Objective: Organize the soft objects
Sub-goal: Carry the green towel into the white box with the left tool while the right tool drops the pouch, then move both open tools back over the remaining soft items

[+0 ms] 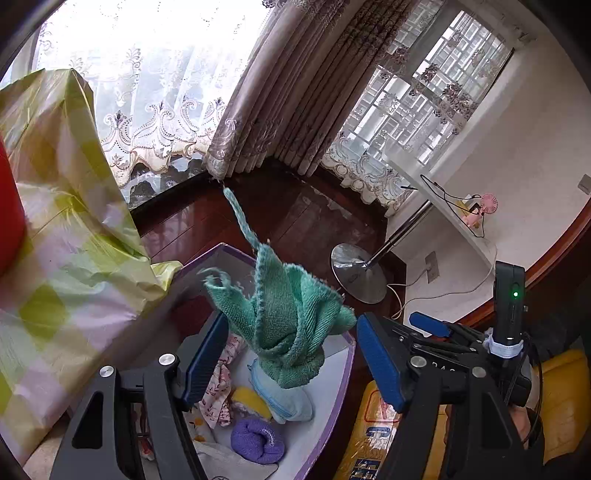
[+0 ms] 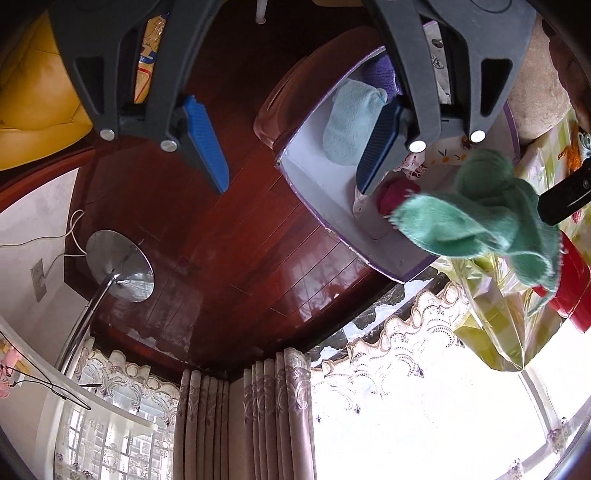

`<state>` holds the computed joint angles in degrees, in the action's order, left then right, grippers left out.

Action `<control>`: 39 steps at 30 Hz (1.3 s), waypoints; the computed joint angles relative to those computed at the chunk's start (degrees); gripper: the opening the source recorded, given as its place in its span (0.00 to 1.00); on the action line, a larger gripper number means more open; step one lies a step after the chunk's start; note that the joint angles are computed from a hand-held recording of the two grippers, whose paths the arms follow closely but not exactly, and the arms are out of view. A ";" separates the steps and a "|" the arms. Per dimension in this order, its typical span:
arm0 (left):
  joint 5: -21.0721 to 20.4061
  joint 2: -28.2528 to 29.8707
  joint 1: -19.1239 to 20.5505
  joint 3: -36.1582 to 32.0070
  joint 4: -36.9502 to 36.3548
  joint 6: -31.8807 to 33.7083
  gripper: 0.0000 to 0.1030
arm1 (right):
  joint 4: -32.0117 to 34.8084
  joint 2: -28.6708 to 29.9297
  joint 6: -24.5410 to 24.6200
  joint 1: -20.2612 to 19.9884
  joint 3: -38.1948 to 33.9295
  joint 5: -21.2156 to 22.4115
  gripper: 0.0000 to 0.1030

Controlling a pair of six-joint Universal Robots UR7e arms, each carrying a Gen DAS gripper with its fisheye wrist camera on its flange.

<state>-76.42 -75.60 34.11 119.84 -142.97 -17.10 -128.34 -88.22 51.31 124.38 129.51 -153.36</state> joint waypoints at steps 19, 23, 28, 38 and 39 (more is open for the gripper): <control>17.49 -19.59 2.28 5.85 7.09 -8.15 0.74 | -17.43 17.28 -15.23 4.39 -5.93 9.64 0.75; 21.61 -24.84 3.04 7.23 8.32 -9.28 0.74 | -20.09 23.13 -19.07 5.75 -9.52 12.81 0.75; 26.77 -31.02 4.07 8.18 10.58 -11.41 0.74 | -21.74 29.23 -22.92 7.01 -14.08 15.91 0.75; 35.56 -42.62 8.69 7.42 18.38 -17.13 0.74 | -23.78 40.18 -30.08 8.57 -23.23 21.73 0.75; 36.31 -43.48 9.16 7.26 19.12 -17.67 0.74 | -23.89 41.13 -30.54 8.67 -24.12 22.34 0.75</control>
<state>-40.11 -119.08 43.26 127.09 -123.85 -34.76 -152.23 -47.09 20.77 133.05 105.39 -131.02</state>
